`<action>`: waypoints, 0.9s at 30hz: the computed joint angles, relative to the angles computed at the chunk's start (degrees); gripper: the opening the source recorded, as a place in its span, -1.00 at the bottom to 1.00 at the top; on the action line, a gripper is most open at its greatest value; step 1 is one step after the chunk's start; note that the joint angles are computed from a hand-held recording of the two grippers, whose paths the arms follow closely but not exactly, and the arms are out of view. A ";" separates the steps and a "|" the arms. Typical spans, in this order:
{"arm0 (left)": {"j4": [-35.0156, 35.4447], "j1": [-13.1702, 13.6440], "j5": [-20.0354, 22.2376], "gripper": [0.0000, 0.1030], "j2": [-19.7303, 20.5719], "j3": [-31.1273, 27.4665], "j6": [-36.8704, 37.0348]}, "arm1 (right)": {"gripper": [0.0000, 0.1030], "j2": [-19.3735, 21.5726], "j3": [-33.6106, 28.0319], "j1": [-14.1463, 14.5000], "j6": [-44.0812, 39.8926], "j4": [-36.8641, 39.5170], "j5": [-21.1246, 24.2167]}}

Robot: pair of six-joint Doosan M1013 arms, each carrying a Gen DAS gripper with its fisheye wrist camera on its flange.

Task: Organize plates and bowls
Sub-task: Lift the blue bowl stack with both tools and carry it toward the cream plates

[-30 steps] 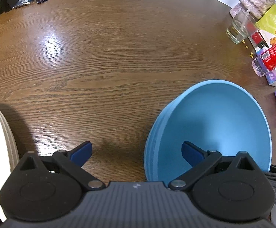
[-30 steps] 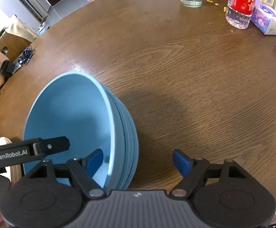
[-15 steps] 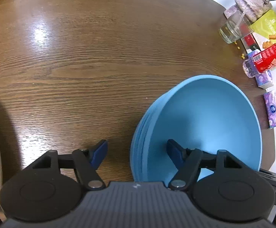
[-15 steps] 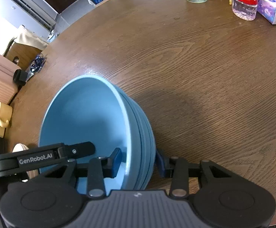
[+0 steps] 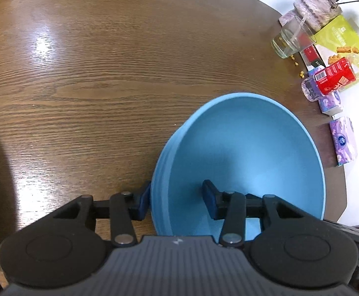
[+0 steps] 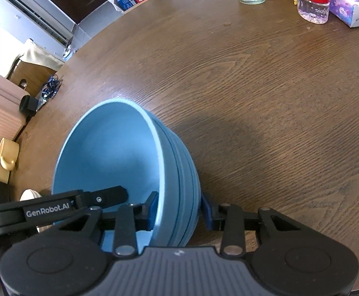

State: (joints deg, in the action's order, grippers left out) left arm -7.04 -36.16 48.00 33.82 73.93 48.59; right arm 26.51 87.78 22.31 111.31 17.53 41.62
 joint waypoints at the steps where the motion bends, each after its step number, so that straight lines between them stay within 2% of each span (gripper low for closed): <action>1: 0.18 -0.10 0.09 -0.14 0.15 -0.23 -0.23 | -0.33 -0.11 0.09 0.04 0.08 -0.14 -0.02; 15: 3.90 -1.65 -2.40 -0.14 -1.80 2.22 -4.26 | -0.33 -2.44 2.72 0.18 -2.02 0.53 -2.08; 27: 9.40 -3.37 -3.93 -0.14 -4.37 4.86 -11.53 | -0.33 -4.30 4.15 0.50 -5.77 1.84 -2.93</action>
